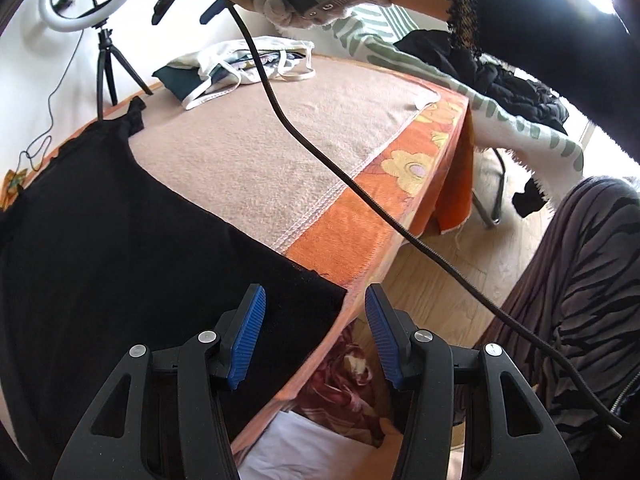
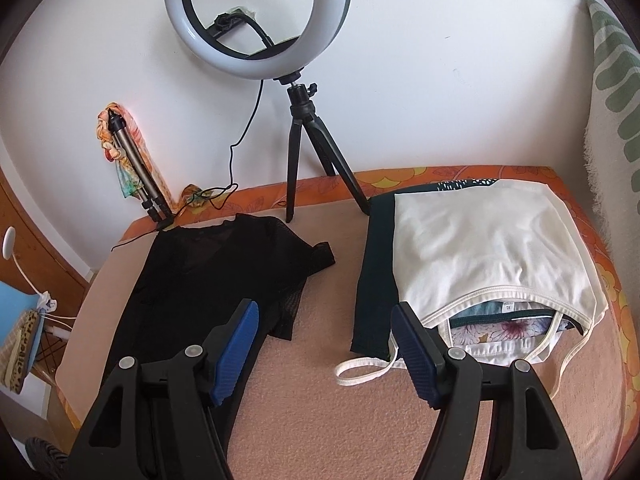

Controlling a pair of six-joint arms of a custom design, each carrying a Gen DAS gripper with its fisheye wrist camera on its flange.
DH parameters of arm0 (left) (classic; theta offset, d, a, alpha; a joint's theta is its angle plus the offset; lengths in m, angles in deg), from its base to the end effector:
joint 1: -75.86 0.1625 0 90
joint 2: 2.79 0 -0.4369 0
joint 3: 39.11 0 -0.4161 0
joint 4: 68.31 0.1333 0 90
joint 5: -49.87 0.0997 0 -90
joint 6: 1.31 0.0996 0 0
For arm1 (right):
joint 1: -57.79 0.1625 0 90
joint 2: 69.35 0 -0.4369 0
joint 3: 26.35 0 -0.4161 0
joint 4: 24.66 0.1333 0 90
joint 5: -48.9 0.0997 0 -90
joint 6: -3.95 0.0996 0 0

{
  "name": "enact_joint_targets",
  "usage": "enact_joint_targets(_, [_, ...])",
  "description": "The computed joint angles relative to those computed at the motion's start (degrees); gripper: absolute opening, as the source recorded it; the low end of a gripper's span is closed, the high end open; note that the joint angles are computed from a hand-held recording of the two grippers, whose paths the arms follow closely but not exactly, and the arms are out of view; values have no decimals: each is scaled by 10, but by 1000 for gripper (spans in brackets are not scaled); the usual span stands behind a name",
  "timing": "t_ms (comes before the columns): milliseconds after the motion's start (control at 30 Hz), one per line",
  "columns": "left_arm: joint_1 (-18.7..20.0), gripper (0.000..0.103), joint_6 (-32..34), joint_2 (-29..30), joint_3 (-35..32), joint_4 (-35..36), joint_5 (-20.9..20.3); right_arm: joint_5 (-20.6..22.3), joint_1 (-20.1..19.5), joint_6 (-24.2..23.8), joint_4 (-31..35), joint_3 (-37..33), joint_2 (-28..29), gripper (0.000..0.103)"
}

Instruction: Fold small clothes

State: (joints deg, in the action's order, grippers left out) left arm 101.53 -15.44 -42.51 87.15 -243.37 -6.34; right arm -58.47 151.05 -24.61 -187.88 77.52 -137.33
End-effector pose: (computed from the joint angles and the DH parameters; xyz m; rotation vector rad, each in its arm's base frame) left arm -0.3317 -0.3688 -0.0590 1.1242 2.3757 -0.4786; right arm 0.1397 -0.6309 0.3085 0.5850 -2.5426 0.7716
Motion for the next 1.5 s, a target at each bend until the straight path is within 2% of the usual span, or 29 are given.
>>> enact_joint_targets(100, [5,50,-5,2,-5,-2,3,5,-4,-1,7,-14,14,71])
enact_joint_targets(200, [13,33,-6,2,-9,-7,1,9,-6,3,16,-30,32,71])
enact_joint_targets(267, [23,12,-11,-3,-8,-21,-14,9,-5,5,20,-40,45,71])
enact_joint_targets(367, [38,5,-21,-8,-2,-52,-34,3,-2,2,23,-53,66,71])
enact_joint_targets(533, [41,3,-52,-22,23,-112,-29,2,-1,19,44,-86,111,70])
enact_joint_targets(667, [42,3,-85,-35,40,-149,-18,1,-4,29,59,-114,147,63])
enact_joint_targets(800, [42,3,-108,-42,53,-177,-5,-34,-2,30,57,-141,186,54])
enact_joint_targets(967, [37,3,-131,-40,59,-195,-1,-52,-9,53,51,-159,212,51])
enact_joint_targets(1067, [32,3,-139,-37,64,-203,-2,-50,-13,57,51,-162,219,40])
enact_joint_targets(1133, [26,3,-155,-37,67,-198,6,-39,-15,59,63,-167,220,24])
enact_joint_targets(1200, [21,3,-163,-34,70,-204,13,-26,-17,71,76,-171,221,3])
enact_joint_targets(1300, [20,3,-180,-36,79,-219,16,-47,-5,64,51,-169,226,0])
enact_joint_targets(1500, [6,3,-208,-42,106,-249,38,-94,35,50,32,-180,238,0])
